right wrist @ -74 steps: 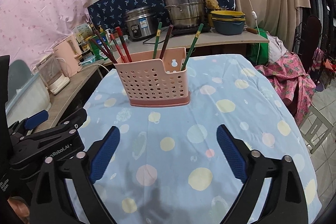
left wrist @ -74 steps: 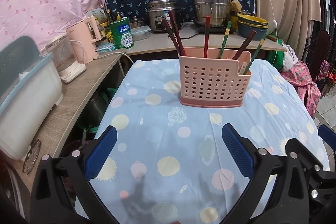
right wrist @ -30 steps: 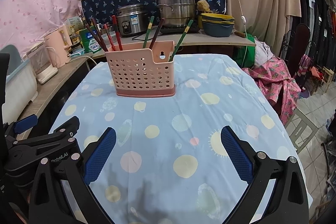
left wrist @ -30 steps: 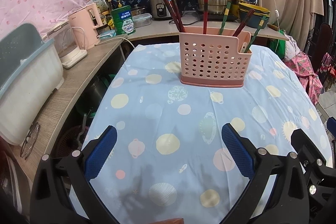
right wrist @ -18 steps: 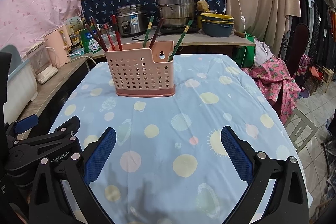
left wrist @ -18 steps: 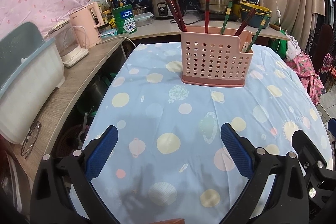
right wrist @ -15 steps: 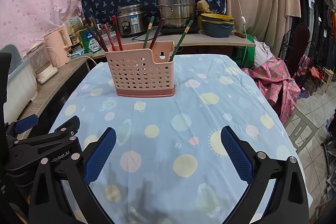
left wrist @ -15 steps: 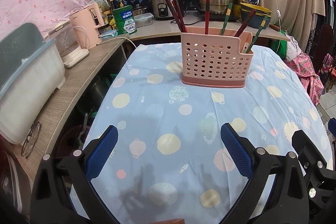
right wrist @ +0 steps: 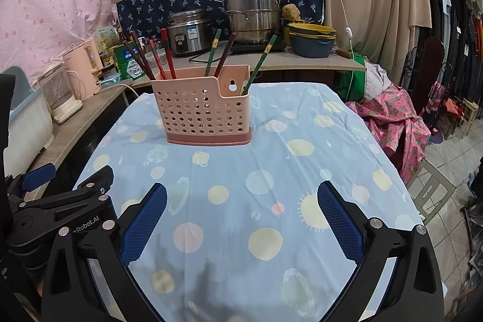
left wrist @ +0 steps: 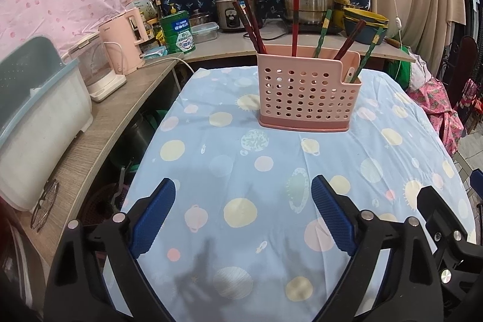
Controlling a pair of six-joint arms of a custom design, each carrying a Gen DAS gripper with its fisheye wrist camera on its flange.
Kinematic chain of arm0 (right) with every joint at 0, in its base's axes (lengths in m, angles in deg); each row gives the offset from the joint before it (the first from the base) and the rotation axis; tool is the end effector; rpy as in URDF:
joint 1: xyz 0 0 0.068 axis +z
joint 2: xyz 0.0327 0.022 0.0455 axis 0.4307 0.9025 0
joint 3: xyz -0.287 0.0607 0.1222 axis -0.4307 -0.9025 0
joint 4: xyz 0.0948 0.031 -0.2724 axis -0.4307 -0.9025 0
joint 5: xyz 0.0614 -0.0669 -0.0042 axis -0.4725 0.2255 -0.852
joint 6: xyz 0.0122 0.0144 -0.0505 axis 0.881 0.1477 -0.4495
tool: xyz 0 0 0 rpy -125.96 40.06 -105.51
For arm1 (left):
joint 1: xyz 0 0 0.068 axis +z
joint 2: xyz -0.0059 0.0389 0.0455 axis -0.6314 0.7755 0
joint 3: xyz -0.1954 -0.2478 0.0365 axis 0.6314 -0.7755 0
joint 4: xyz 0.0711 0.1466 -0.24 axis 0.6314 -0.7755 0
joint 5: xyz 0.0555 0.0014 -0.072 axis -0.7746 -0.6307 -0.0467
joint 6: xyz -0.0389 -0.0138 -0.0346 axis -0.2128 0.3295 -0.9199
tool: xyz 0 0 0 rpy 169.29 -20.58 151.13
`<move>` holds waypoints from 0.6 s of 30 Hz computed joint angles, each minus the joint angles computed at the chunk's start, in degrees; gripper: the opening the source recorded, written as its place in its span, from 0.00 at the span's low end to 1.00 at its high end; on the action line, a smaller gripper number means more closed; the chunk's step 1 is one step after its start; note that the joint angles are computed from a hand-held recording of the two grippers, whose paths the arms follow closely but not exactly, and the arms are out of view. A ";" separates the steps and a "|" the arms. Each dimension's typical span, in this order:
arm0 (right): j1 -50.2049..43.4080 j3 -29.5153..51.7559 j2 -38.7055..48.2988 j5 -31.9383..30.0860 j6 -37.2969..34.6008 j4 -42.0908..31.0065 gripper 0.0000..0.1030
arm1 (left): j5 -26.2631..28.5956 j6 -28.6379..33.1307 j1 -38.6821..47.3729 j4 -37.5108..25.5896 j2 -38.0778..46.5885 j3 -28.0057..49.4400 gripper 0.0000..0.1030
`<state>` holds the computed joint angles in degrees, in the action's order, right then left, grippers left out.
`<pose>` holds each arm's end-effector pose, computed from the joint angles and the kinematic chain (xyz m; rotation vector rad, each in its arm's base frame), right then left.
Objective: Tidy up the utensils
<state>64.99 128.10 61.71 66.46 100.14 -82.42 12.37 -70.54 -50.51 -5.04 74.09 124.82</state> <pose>0.2759 0.2004 0.3036 0.2597 2.1994 -0.0100 0.3262 -0.0589 0.3098 0.1310 2.2810 0.1086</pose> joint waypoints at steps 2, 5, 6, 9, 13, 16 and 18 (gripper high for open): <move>-0.15 0.07 -0.04 -0.03 -0.10 0.01 0.94 | 0.20 -0.02 0.04 -0.09 0.11 0.14 0.84; -0.29 0.13 -0.09 -0.01 -0.07 -0.03 0.94 | 0.03 -0.11 -0.07 -0.21 0.21 0.28 0.84; -0.29 0.13 -0.09 -0.01 -0.07 -0.03 0.94 | 0.04 -0.14 -0.04 -0.14 0.15 0.21 0.84; -0.36 0.20 0.00 -0.08 -0.09 -0.03 0.94 | 0.12 -0.05 0.00 -0.18 0.17 0.24 0.84; -0.37 0.20 0.00 -0.08 -0.13 0.01 0.94 | -0.04 -0.01 -0.07 -0.17 0.32 0.42 0.84; -0.35 0.20 0.01 -0.04 -0.13 0.00 0.94 | -0.05 -0.09 -0.07 -0.13 0.35 0.45 0.84; -0.34 0.18 0.00 -0.01 -0.10 0.01 0.94 | -0.13 -0.15 -0.09 -0.09 0.44 0.55 0.84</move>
